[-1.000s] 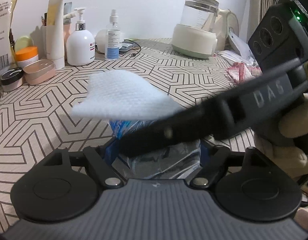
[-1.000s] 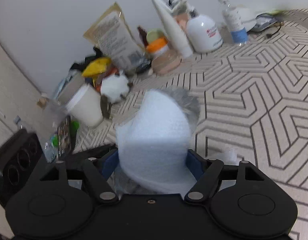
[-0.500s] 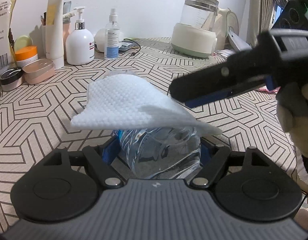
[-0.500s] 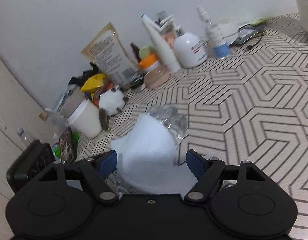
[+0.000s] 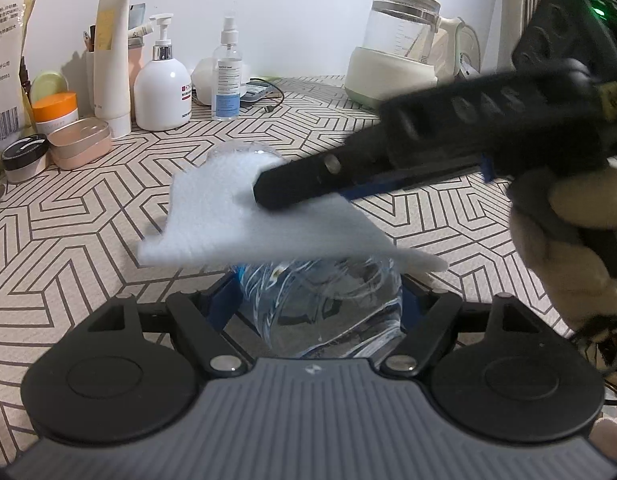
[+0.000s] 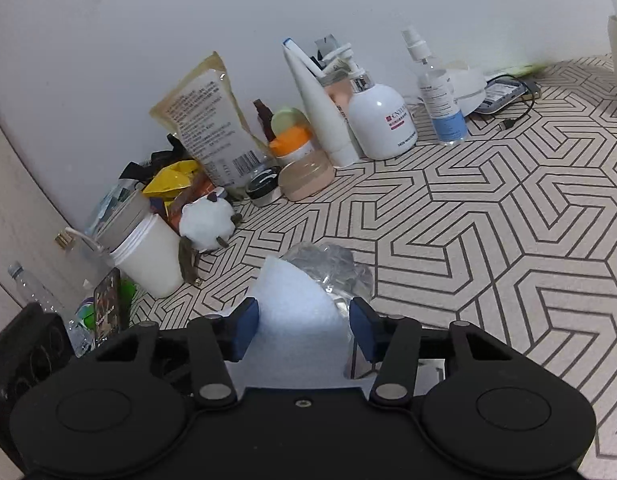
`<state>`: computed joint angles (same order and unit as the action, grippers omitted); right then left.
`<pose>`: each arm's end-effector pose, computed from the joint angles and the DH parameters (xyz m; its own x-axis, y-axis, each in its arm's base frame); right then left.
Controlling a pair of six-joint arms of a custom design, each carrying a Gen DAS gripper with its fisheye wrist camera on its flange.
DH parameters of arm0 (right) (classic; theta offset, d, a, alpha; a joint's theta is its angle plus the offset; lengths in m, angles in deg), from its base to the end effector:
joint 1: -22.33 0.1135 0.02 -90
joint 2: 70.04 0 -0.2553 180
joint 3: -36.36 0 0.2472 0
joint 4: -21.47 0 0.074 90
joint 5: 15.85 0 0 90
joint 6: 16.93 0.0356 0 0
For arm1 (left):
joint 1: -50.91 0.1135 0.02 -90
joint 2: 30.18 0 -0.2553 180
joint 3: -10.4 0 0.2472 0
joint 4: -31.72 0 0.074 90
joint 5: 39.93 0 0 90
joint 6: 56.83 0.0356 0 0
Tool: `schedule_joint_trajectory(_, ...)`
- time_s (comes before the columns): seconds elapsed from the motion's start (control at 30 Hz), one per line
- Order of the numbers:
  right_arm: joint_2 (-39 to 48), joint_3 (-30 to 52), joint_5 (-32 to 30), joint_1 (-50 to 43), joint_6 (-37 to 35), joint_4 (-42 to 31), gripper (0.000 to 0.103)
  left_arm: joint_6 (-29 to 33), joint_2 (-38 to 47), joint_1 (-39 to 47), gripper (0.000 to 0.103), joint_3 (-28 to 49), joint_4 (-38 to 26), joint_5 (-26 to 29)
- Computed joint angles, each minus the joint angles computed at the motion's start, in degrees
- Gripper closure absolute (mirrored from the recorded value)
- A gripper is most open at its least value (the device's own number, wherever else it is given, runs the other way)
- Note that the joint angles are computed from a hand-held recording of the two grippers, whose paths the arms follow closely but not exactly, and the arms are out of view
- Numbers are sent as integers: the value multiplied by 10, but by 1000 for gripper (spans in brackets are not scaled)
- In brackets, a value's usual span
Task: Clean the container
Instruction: 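Rub the wipe across the bottle surface with the right tool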
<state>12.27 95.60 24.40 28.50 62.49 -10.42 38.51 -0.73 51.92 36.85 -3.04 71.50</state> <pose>0.2645 0.0559 0.1902 -0.7074 -0.1958 -0.6791 -0.6460 0.5690 0.5089 0.1295 -0.0107 0.1605 -0.5843 0.0763 -0.8080 0.3282 0.9328 -0.1492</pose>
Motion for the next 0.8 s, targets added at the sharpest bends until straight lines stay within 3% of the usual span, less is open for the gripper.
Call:
schedule_joint_trajectory(0.27, -48, -36, -16, -16, -57, -30, 40, 2, -6, -17, 25, 0, -6, -16)
schedule_joint_trajectory(0.37, -55, -43, -14, -16, -57, -22, 40, -13, -28, -40, 25, -3, -19, -34)
schedule_joint_trajectory(0.53, -76, -67, 9, 0, -60, 19, 37, 3, -8, -14, 25, 0, -8, -12)
schedule_joint_trajectory(0.8, 31, 22, -12, -11, -39, -3, 36, 4, -4, -11, 25, 0, -4, -8)
